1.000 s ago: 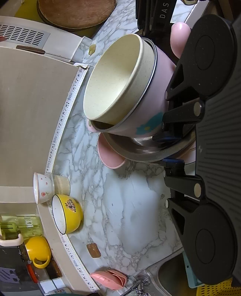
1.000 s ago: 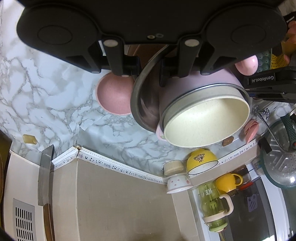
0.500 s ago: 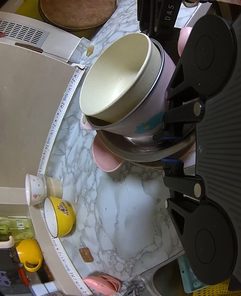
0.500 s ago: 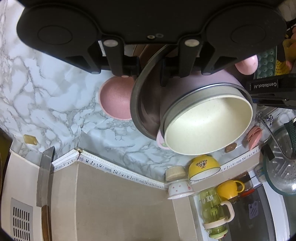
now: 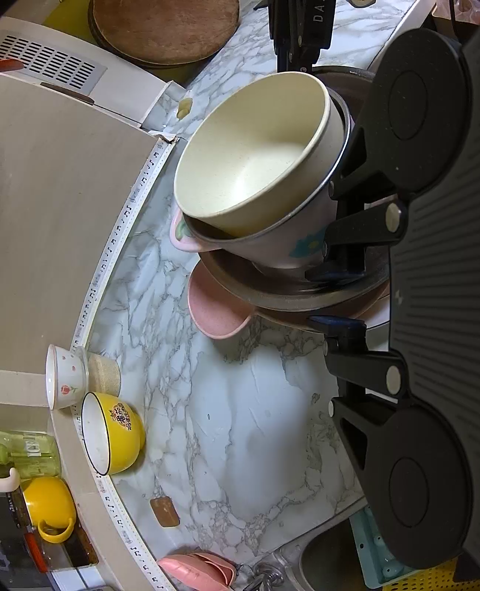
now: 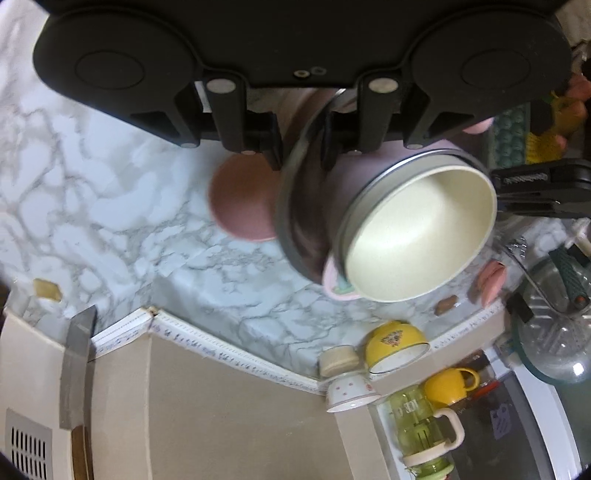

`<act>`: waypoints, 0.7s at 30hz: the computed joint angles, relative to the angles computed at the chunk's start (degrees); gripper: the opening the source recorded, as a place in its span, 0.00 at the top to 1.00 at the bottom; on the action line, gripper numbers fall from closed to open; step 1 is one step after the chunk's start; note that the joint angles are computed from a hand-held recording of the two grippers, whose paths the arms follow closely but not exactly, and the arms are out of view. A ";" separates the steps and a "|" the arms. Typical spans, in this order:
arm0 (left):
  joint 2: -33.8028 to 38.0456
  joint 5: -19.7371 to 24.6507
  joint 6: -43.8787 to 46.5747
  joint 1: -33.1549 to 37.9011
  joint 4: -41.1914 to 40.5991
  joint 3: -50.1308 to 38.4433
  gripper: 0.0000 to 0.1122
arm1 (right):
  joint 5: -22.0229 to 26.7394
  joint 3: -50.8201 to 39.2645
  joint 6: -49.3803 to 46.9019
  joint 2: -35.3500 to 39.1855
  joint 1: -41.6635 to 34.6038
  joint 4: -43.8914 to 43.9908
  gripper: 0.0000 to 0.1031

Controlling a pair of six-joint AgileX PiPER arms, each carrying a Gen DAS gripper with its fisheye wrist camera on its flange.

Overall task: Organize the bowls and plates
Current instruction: 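Lower the steel bowl stack onto the pink bear bowl with both grippers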

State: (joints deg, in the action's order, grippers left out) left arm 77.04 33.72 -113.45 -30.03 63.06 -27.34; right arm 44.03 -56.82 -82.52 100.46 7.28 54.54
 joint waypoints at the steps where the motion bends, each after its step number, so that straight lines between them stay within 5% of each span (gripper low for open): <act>1: -0.35 0.66 0.06 -0.42 -0.28 0.04 0.83 | 0.38 -0.28 0.26 0.14 -0.37 -0.17 0.72; 11: -5.32 13.07 1.75 -8.44 -5.17 -1.81 0.82 | -0.57 4.70 -8.41 -6.43 -3.78 5.79 0.57; 16: -6.53 22.85 -0.68 -16.94 -5.79 -4.40 0.44 | 1.61 9.21 -15.35 -11.68 -6.28 10.67 0.39; 21: -5.83 30.01 -2.36 -23.76 -5.89 -7.34 0.43 | 4.38 13.01 -19.54 -16.20 -8.40 13.91 0.22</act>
State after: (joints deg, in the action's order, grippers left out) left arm 71.21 63.73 -115.82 -53.79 57.17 -34.69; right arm 48.41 -43.80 -102.06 84.26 -1.12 68.45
